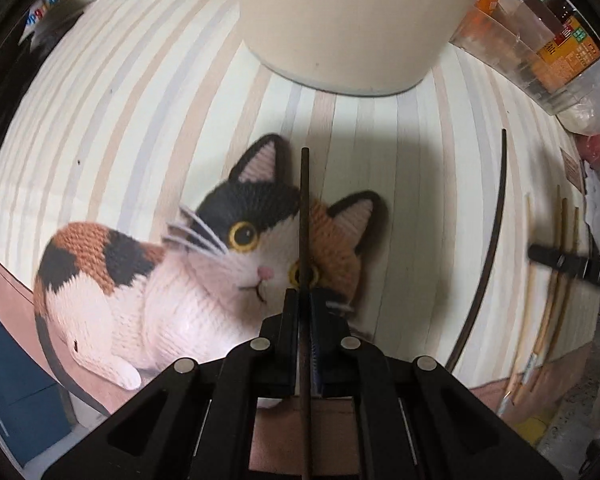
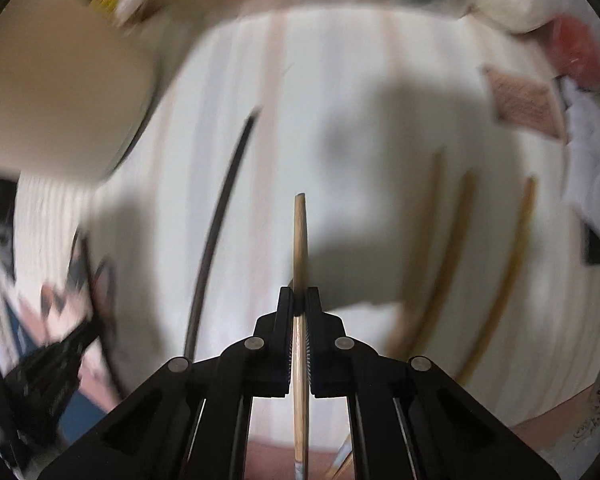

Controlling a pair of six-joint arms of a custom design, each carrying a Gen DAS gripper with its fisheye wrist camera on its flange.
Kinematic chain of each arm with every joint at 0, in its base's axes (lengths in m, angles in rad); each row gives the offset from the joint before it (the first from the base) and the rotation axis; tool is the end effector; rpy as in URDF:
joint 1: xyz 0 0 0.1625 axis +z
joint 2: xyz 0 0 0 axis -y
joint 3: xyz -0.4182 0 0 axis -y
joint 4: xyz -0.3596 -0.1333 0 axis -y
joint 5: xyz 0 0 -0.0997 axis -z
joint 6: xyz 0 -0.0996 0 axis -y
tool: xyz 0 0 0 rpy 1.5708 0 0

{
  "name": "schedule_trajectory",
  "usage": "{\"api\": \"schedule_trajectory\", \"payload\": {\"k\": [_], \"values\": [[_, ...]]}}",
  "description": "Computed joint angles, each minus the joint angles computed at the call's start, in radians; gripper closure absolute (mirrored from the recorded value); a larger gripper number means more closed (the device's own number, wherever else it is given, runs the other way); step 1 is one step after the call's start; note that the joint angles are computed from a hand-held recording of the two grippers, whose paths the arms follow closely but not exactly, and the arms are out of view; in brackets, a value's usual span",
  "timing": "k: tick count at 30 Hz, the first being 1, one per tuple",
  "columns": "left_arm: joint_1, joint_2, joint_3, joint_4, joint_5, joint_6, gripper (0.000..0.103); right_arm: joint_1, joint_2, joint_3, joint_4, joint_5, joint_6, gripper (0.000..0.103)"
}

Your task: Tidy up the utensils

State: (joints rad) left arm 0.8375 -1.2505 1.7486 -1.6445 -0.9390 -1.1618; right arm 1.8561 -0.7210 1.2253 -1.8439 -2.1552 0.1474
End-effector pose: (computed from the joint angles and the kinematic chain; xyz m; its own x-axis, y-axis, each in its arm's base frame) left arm -0.1955 -0.5040 0.2733 -0.7333 -0.3346 -0.5918 -0.1582 0.9306 -0.3301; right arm 0.2742 -0.6563 0.1611 -0.7967 -0.2150 0.5649 -0.1587 0.9762 0.1478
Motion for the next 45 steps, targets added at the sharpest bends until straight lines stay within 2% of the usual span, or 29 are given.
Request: {"api": "schedule_trajectory", "payload": {"k": [2, 5, 9, 13, 16, 19, 21, 26, 29, 35, 38, 39, 41, 44, 45], "values": [[0.005, -0.011, 0.010, -0.021, -0.012, 0.022, 0.097, 0.005, -0.003, -0.009, 0.068, 0.031, 0.005, 0.097], [0.026, -0.014, 0.004, -0.057, -0.027, 0.074, 0.096, 0.014, 0.013, -0.053, 0.135, 0.030, 0.010, 0.097], [0.076, 0.013, -0.072, -0.062, -0.024, 0.150, 0.095, 0.013, 0.053, -0.144, 0.226, 0.038, 0.046, 0.097], [0.080, 0.054, -0.123, -0.007, 0.010, 0.191, 0.098, 0.027, 0.109, -0.247, 0.318, 0.003, 0.058, 0.097], [0.065, 0.092, -0.138, 0.016, 0.049, 0.197, 0.099, 0.047, 0.141, -0.282, 0.341, -0.040, 0.056, 0.098], [0.053, 0.125, -0.153, 0.029, 0.082, 0.187, 0.100, 0.079, 0.159, -0.262, 0.286, -0.099, 0.031, 0.098], [0.046, 0.128, -0.142, 0.010, 0.085, 0.178, 0.100, 0.086, 0.143, -0.224, 0.229, -0.110, 0.002, 0.098], [-0.039, 0.068, -0.105, 0.028, 0.104, 0.130, 0.100, 0.093, 0.077, -0.158, 0.087, -0.063, -0.021, 0.098], [-0.062, 0.035, -0.117, 0.044, 0.117, 0.119, 0.100, 0.105, 0.043, -0.127, 0.009, -0.040, -0.039, 0.098], [-0.123, -0.029, -0.132, 0.094, 0.208, 0.097, 0.101, 0.142, -0.042, -0.004, -0.206, -0.034, -0.119, 0.098], [-0.147, -0.039, -0.137, 0.099, 0.257, 0.098, 0.101, 0.166, -0.073, 0.057, -0.310, -0.024, -0.145, 0.103], [-0.156, -0.042, -0.140, 0.099, 0.277, 0.101, 0.101, 0.170, -0.106, 0.113, -0.364, -0.022, -0.164, 0.103], [-0.164, -0.034, -0.156, 0.096, 0.302, 0.111, 0.101, 0.171, -0.115, 0.143, -0.449, -0.014, -0.216, 0.103], [-0.166, -0.024, -0.179, 0.098, 0.329, 0.131, 0.101, 0.169, -0.098, 0.132, -0.473, 0.002, -0.228, 0.103], [-0.163, -0.023, -0.181, 0.098, 0.332, 0.136, 0.101, 0.166, -0.084, 0.109, -0.434, 0.012, -0.218, 0.103]]}}
